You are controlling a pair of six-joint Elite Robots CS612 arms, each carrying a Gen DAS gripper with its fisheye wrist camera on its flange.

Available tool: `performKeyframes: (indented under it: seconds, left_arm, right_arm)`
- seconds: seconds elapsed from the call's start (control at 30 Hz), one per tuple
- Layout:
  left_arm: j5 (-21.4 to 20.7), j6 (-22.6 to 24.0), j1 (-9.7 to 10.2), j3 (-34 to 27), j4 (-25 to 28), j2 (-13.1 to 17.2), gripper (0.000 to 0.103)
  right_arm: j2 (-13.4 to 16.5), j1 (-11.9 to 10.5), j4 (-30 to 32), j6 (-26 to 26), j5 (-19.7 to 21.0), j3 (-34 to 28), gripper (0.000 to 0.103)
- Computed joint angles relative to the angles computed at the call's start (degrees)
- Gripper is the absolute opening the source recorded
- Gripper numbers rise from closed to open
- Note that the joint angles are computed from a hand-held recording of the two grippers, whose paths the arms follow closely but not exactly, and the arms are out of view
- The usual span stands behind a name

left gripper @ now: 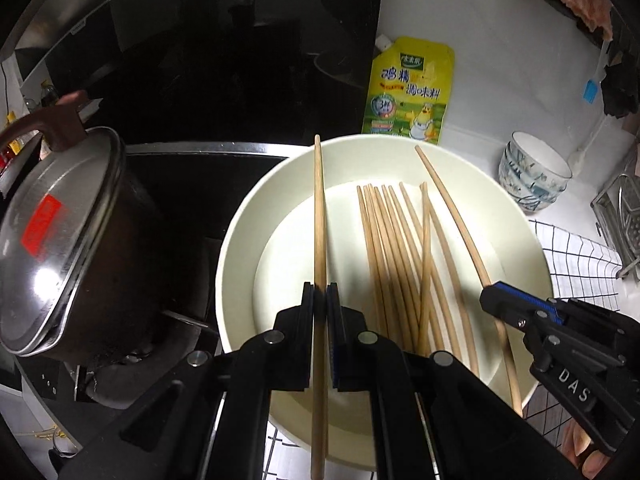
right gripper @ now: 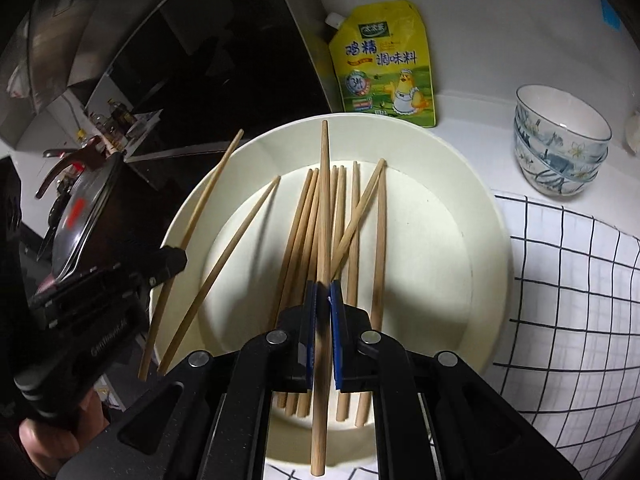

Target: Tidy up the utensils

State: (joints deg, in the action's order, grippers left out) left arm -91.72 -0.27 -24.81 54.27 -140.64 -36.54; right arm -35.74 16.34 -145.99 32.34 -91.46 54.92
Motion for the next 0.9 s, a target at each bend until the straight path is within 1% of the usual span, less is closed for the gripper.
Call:
performKeyframes:
  seconds: [0.13, 0.17, 0.2, 0.23, 0.27, 0.3, 0.33, 0.37, 0.43, 0.67, 0.9]
  left_arm:
    - [0.11, 0.11, 0.02, -0.97, 0.88, 0.73, 0.008]
    - [0.50, -0.12, -0.01, -1.21, 1.16, 0.88, 0.010]
    - [0.69, -0.44, 0.03, -1.33, 1.40, 0.95, 0.014]
    - [0.50, -0.69, 0.11, -1.29, 1.39, 0.92, 0.024]
    - [0.55, -1.02, 0.16, -0.99, 1.11, 0.74, 0.037]
    - [0.70, -1.37, 0.22, -0.71, 0.73, 0.59, 0.045]
    - [0.92, -1.86, 0.28, -0.26, 0.01, 0.34, 0.064]
    - [1.19, -2.41, 0.35, 0.42, -1.27, -0.02, 0.073]
    - [1.29, -2.89, 0.44, 1.09, -2.20, -0.48, 0.074]
    - [1.58, -2.73, 0.22, 2.53, -2.25, -1.70, 0.080]
    - [1.54, -2.81, -0.06, 3.90, -3.23, -2.55, 0.081]
  right_arm:
    - [0.64, 0.23, 1.17, 0.73, -1.53, -1.10, 0.007]
    - [0.70, 0.26, 1.36, 0.85, -1.86, -1.23, 0.007]
    - [0.66, 0.30, 1.41, 0.97, -2.20, -1.22, 0.011]
    - [0.53, 0.34, 1.07, 1.09, -2.51, -0.98, 0.016]
    - [0.40, 0.44, 0.84, 1.17, -3.29, -0.77, 0.025]
    - [0.33, 0.49, 0.68, 1.21, -3.99, -0.64, 0.028]
    - [0.07, 0.58, 0.28, 1.33, -4.77, -0.20, 0.028]
    - [-0.17, 0.55, -0.06, 1.52, -4.77, 0.24, 0.028]
    - [-0.69, 0.55, -0.83, 1.87, -5.04, 1.18, 0.028]
    - [-2.06, 0.69, -1.54, 2.30, -6.27, 3.32, 0.028]
    - [-3.22, 0.71, -2.17, 2.58, -6.94, 5.04, 0.031]
